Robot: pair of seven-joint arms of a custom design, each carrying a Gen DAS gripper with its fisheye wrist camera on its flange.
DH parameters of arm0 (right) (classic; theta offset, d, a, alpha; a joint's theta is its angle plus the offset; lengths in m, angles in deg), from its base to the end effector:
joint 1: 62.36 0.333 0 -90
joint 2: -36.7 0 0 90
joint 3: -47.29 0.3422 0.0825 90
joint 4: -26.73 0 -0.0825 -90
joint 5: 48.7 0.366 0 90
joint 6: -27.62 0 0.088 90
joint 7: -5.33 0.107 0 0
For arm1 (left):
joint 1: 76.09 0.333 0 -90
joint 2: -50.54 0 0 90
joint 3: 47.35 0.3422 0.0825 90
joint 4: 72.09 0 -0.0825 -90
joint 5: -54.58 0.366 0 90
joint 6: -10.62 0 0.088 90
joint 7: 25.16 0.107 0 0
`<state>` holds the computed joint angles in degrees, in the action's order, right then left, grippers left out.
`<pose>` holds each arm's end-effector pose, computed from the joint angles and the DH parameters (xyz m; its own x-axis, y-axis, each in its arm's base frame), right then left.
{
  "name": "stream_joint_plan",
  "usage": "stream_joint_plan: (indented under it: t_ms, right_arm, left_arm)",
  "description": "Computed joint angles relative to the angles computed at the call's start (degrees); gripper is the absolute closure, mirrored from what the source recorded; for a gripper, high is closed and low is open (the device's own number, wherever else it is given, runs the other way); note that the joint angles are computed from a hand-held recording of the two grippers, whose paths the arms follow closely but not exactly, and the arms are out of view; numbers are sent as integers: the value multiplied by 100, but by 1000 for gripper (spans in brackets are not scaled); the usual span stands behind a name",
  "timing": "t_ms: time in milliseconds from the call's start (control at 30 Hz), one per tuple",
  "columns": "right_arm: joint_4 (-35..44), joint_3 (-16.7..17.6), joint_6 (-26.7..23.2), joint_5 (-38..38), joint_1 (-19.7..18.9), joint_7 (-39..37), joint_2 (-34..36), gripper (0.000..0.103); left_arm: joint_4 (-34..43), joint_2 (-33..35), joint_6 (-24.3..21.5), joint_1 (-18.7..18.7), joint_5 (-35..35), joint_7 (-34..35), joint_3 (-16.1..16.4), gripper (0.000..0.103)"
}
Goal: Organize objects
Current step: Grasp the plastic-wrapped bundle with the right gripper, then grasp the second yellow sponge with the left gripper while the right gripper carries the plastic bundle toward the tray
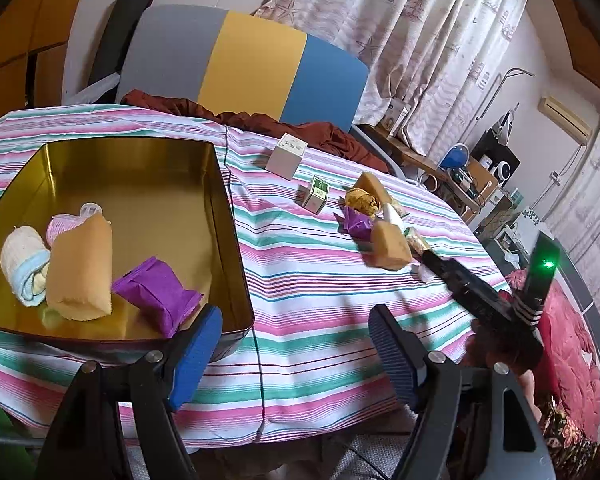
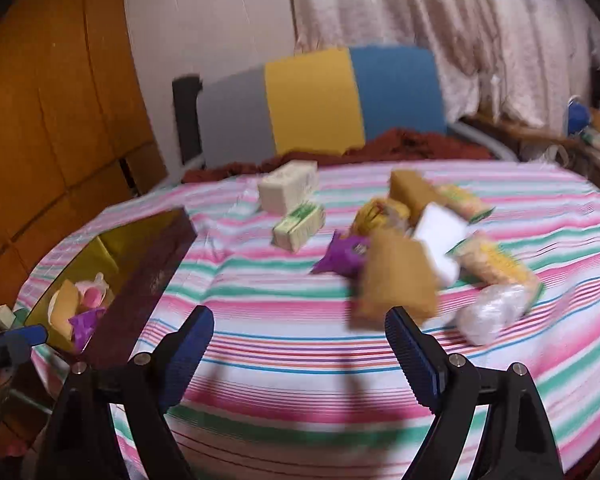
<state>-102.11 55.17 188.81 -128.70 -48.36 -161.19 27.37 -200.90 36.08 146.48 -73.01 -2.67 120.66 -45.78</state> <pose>0.4472 0.2348 0.5172 -0.1090 -0.9803 -0.1644 -0.4973 0.1970 -0.8449 0.4843 0.0308 0.5467 -0.3967 -0.8352 0.3809 -0.7393 0.0447 -0.6719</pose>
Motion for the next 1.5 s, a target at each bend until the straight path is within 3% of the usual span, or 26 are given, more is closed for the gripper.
stream_joint_plan:
  t_ms: [100,200,433,533,600,700,967,1133,1300,1500]
  right_arm:
    - [-372,87,-797,235,-37,338,-439,15]
    - [-442,47,-1484,1241,-54,-302,-478,19]
    - [-461,-340,-933,2126,-437,-1156,-103,26]
    - [-350,-318,-904,2032,-531,-1388,55,27]
    - [-291,-347,-790,2006,-555,-1466,149,42]
    - [-292,-321,-728,1651,-601,-1043,212,45]
    - [-370,-296,-912,481,-509,292,208,49]
    - [-584,-212,-1464,282,-419,1037,-26,51]
    - [-599,-267,-1375,106,-409,1208,10,51]
    - [-616,-334,-1180,-205,-421,1425,55,51]
  left_arm:
    - [-15,-2,3,-11,23,-33,-18,26]
    - [-29,-2,-23,-29,56,-105,-38,26]
    - [-61,-70,-61,-104,164,-95,-81,26]
    - [-34,-52,-79,-136,230,-179,-108,26]
    - [-1,-12,-102,-156,266,-229,-121,26]
    - [102,78,-159,-195,328,-310,-168,26]
    - [660,594,-110,-452,615,-574,-511,25]
    - [1172,1148,-4,-695,931,-873,-830,22]
    - [1765,1778,117,-899,1179,-1377,-1105,22]
    - [2487,2528,140,-1152,2075,-2440,-1319,22]
